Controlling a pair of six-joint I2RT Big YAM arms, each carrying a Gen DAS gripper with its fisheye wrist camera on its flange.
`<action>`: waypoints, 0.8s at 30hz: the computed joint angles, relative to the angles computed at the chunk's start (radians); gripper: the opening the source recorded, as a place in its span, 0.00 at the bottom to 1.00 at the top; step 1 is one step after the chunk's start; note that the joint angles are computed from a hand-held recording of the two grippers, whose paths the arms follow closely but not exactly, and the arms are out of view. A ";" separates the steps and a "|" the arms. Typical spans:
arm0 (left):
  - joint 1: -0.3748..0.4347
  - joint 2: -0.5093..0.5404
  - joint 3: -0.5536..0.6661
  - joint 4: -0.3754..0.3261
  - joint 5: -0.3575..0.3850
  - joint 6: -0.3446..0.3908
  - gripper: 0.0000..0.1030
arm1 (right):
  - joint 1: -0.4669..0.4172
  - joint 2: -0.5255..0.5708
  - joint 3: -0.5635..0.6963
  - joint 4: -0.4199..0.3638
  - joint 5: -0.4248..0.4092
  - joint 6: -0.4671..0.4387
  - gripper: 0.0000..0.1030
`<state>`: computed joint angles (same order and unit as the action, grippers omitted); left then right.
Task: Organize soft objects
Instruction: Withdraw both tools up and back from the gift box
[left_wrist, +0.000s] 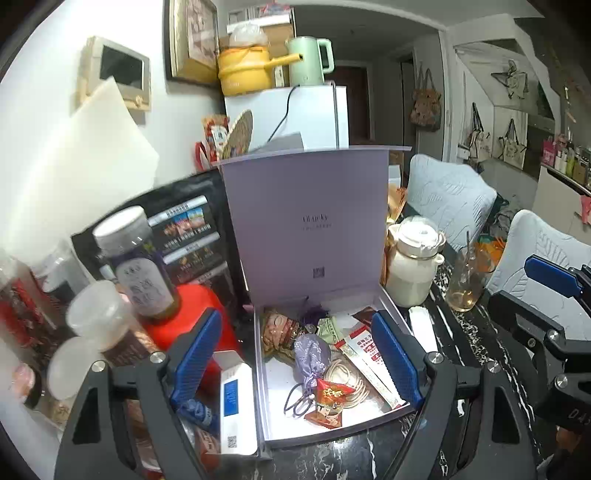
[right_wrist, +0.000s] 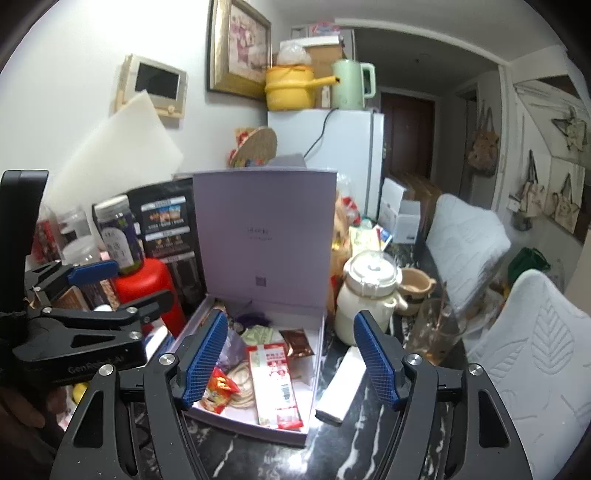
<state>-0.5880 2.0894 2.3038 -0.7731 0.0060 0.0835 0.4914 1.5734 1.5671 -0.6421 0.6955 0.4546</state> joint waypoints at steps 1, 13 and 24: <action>0.001 -0.015 -0.018 0.010 0.002 0.001 0.81 | 0.008 -0.007 -0.002 0.002 0.012 0.000 0.71; 0.009 -0.222 -0.317 0.197 0.031 0.006 0.99 | 0.113 -0.070 -0.041 0.018 0.129 -0.026 0.80; 0.015 -0.337 -0.511 0.267 0.042 0.024 0.99 | 0.192 -0.091 -0.073 -0.091 0.221 0.125 0.83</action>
<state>-0.5730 1.7522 1.7924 -0.5061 0.0482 0.1074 0.6832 1.4821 1.4943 -0.7331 0.9161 0.5794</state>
